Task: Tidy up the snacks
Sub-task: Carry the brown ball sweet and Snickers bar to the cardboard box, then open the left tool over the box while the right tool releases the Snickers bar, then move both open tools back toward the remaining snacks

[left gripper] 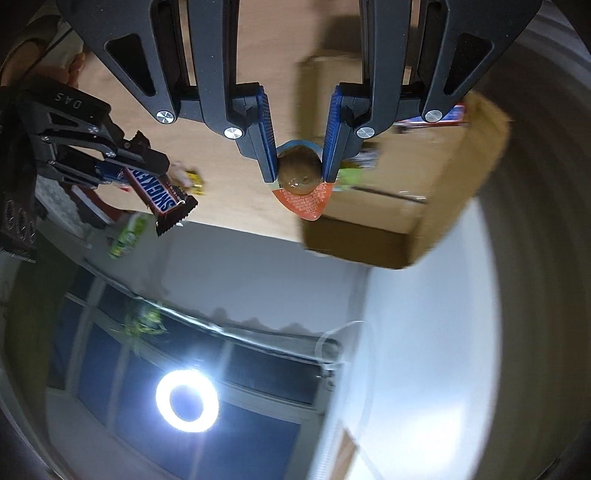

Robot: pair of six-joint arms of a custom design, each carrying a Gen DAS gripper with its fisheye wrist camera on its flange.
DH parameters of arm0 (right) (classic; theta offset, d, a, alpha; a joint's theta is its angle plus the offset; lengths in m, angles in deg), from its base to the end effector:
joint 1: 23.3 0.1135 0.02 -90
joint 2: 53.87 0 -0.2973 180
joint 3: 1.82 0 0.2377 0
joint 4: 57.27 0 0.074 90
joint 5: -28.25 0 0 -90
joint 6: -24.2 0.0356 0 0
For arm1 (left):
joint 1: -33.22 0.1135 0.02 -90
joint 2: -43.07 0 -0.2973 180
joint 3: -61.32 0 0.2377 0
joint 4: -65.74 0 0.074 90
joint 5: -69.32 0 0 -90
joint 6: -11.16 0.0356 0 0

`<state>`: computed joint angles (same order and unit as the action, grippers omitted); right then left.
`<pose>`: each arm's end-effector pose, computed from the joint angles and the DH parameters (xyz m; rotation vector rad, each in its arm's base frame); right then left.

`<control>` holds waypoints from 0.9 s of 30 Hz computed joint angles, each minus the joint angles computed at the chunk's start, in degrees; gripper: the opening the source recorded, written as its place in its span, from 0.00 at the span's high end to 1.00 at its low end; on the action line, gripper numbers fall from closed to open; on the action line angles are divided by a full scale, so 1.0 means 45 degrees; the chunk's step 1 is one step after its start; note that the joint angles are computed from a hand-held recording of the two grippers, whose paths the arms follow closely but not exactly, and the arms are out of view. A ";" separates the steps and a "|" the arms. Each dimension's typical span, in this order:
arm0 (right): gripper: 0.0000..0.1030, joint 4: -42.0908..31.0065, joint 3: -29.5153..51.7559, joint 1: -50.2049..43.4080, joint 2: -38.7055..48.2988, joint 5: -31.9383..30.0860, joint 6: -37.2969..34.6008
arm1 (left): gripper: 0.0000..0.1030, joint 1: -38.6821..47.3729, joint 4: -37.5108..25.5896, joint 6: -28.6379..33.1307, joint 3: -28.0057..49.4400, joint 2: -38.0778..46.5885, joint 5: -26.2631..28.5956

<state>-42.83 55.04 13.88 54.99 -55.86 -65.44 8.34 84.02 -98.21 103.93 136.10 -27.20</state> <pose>0.2804 0.2081 0.1408 -0.6515 2.1363 0.2451 0.2555 -0.1140 0.1690 0.0356 2.1457 -0.3333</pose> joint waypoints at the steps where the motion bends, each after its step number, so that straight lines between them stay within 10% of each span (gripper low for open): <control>1: 0.72 -0.0189 0.0448 0.0201 0.0293 -0.0007 -0.0057 | 0.78 0.0267 0.0029 0.0058 -0.0159 -0.0094 0.0062; 15: 0.65 -0.3204 0.6115 0.1158 0.4066 -0.0497 -0.0881 | 0.73 0.2200 0.0452 0.0124 -0.0464 0.0786 0.1016; 19: 0.53 -0.2882 0.5891 0.1086 0.4272 -0.0333 -0.0684 | 0.48 0.2502 0.0966 -0.0120 -0.0831 0.0818 0.0800; 27: 0.53 -0.1627 0.4216 0.1063 0.3735 -0.0044 -0.0150 | 0.47 0.2863 0.1043 -0.0261 -0.1228 0.0377 0.0904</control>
